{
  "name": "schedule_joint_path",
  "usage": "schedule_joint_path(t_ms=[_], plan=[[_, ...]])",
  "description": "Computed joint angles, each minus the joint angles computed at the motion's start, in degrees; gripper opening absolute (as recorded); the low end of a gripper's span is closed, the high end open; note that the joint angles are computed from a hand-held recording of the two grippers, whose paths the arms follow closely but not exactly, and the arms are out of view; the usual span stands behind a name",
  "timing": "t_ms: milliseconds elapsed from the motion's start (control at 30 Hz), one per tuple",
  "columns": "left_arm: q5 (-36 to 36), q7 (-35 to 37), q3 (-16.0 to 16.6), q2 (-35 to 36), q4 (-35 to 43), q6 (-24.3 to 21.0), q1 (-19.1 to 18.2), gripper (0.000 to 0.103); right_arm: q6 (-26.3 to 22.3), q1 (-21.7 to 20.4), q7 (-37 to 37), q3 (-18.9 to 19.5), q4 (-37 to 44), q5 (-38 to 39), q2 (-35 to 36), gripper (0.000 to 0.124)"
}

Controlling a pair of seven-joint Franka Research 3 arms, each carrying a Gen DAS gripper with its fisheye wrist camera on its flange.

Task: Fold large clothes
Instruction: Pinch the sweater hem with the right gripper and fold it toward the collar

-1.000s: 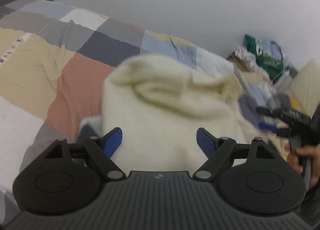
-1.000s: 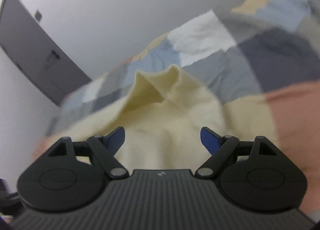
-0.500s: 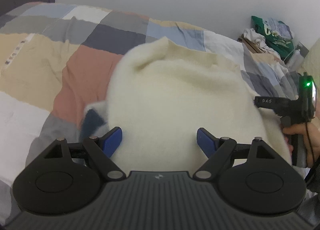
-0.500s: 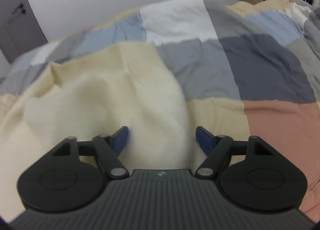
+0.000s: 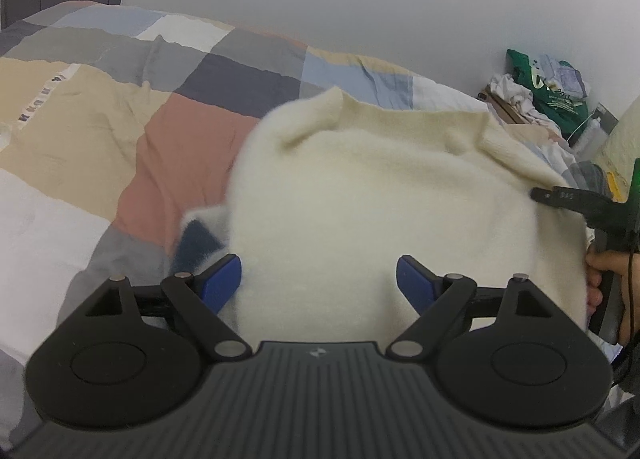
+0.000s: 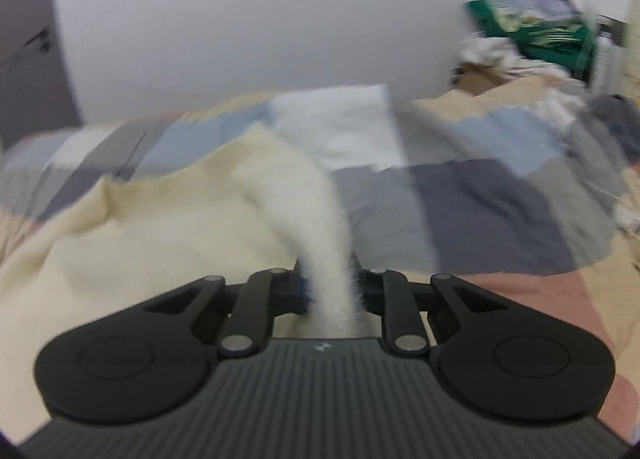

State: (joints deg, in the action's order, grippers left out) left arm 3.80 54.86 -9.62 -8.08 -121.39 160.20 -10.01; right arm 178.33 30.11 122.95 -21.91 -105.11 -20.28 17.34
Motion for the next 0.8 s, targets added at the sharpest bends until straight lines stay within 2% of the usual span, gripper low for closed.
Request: schedule_joint_path(t_ms=[33,67,100,167,267,333,433,533,600,633,667,800], plan=[[0.03,-0.27,0.00,-0.11,-0.14,0.53,0.06,0.088,-0.11,1.66,3.32,-2.61,0.22,-1.99,0.27,0.018],[-0.13,-0.46,0.05,-0.11,-0.16,0.72,0.06,0.088,-0.91,1.84,4.62,-3.23,0.63,-2.51,0.60,0.018],[-0.34,-0.44,0.11,-0.02,-0.10,0.58,0.02,0.088,-2.22,0.57,2.47,-1.84,1.12,0.24,1.08,0.018],[0.42,-0.93,-0.06,0.40,0.40,-0.57,0.24,0.088,-6.38,-4.60,-1.46,4.13,2.96,3.39,2.26,0.018],[0.49,-0.62,-0.14,1.39,1.36,-2.75,0.20,0.088,-12.24,-9.37,-6.42,10.06,5.67,7.26,4.15,0.019],[1.59,-0.70,-0.40,1.93,1.74,-3.27,0.36,0.088,-13.12,-9.44,-6.49,10.32,6.10,6.70,4.54,0.022],[3.12,-2.15,-0.68,1.94,1.64,-2.98,0.65,0.088,-10.77,-9.01,-4.04,9.79,4.25,5.95,3.13,0.024],[3.63,-2.70,-0.72,1.32,1.10,-2.30,0.64,0.088,-8.18,-6.79,0.92,7.67,1.06,3.44,0.62,0.033],[4.69,-3.67,-0.90,0.82,0.79,-1.85,0.78,0.088,-4.86,-5.69,4.41,6.95,-1.49,2.13,-1.36,0.064],[6.85,-5.10,-1.33,0.56,0.79,-1.77,1.17,0.088,-2.61,-3.79,7.31,4.86,-2.84,0.04,-2.24,0.068],[8.91,-6.34,-1.67,0.37,0.86,-1.67,1.51,0.088,-0.04,-0.17,11.94,0.77,-4.23,-4.20,-3.12,0.071],[16.35,-11.41,-2.76,-0.74,0.40,-1.16,2.58,0.088,5.07,9.11,17.99,-8.46,-7.13,-14.07,-5.36,0.071]])
